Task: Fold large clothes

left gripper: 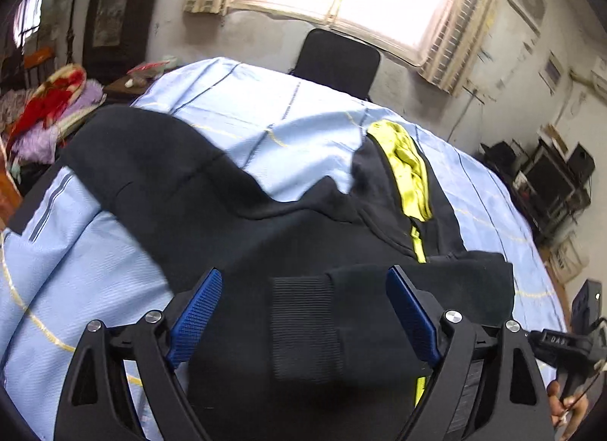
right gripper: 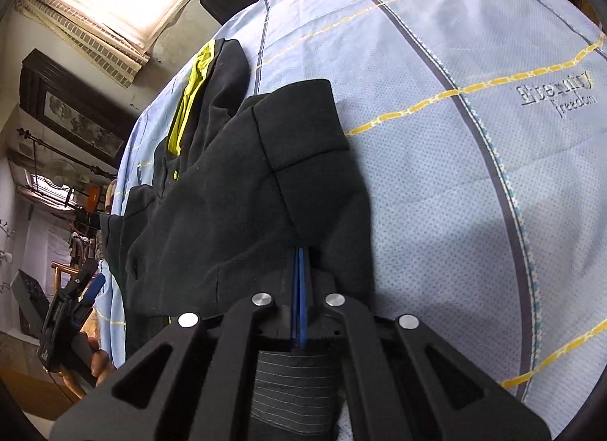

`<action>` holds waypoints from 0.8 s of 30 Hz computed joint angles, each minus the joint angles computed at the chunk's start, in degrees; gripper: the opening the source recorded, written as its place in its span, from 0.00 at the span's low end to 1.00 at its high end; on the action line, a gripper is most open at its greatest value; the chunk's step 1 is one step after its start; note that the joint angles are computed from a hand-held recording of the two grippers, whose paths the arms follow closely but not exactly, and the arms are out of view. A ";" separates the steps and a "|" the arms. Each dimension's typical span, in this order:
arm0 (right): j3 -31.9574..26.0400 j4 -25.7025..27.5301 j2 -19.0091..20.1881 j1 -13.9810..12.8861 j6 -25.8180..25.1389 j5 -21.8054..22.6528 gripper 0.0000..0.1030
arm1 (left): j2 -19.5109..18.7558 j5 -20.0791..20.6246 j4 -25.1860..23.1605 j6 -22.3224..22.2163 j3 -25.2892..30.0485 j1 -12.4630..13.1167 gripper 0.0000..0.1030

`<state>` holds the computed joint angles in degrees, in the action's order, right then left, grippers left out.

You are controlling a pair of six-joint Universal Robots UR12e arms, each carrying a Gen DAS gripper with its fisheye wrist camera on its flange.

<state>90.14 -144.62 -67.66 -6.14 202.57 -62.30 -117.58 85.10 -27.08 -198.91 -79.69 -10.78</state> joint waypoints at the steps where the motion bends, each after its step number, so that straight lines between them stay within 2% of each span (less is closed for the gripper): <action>1: -0.02 -0.07 0.02 0.01 0.27 -0.05 0.00 | 0.13 -0.45 -0.24 -0.68 -0.20 0.37 0.86; 3: 0.65 -1.72 -0.50 0.04 1.46 -0.81 0.02 | 0.48 -3.18 -0.71 -1.96 -0.64 1.35 0.85; 5: 1.63 -5.68 -1.39 0.43 1.09 -1.97 0.06 | 0.79 -8.36 -0.74 -1.83 -1.16 2.35 0.85; 6: 1.85 -7.56 -1.63 0.70 0.43 -2.19 0.06 | 0.77 -11.77 -1.20 -0.75 -1.14 2.64 0.85; 7: 2.05 -8.92 -1.84 0.85 -0.31 -1.56 0.07 | 0.72 -13.19 -2.13 0.75 -0.97 2.53 0.85; 8: 2.09 -9.78 -1.90 1.05 -1.17 -0.55 0.07 | 0.44 -13.23 -3.52 2.57 -0.35 2.14 0.85; 10: 1.68 -8.81 -1.77 1.74 -2.40 -1.26 0.09 | -0.29 -9.71 -7.40 6.58 1.18 0.65 0.84; 11: 1.14 -7.12 -1.47 2.12 -3.06 -1.84 0.09 | -0.61 -9.36 -9.04 7.67 1.68 0.29 0.80; 12: 0.62 -5.56 -1.09 2.27 -3.32 -1.89 0.10 | -0.80 -9.75 -10.31 8.13 1.90 0.22 0.75; 13: 0.25 -4.36 -0.72 2.39 -3.17 -1.86 0.10 | -1.06 -9.66 -11.81 8.47 2.34 0.09 0.75; 16: -0.04 -3.05 -0.09 2.13 -1.81 -0.49 0.10 | -1.23 -8.63 -11.86 8.61 2.27 -0.02 0.69; 17: 0.06 -3.36 -0.06 1.94 -1.19 0.28 0.10 | -1.25 -8.64 -11.57 8.47 2.15 0.04 0.64; 18: 0.25 -3.70 -0.16 1.85 -0.90 0.54 0.10 | -1.36 -8.20 -11.28 8.36 2.14 0.02 0.50; 19: 0.41 -4.07 -0.26 1.85 -0.80 0.44 0.10 | -1.53 -7.45 -11.24 8.54 2.30 -0.03 0.40; 22: 0.46 -5.05 -0.32 2.03 -1.11 0.02 0.12 | -1.96 -8.39 -10.03 8.12 2.82 0.24 0.27; 24: 0.89 -6.37 -0.49 2.02 -1.74 0.56 0.12 | -2.09 -6.05 -8.14 8.73 3.27 -0.17 0.10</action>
<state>91.03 -150.99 -68.15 -4.12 200.83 -61.74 -119.67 79.05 -35.21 -190.18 -76.42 -10.95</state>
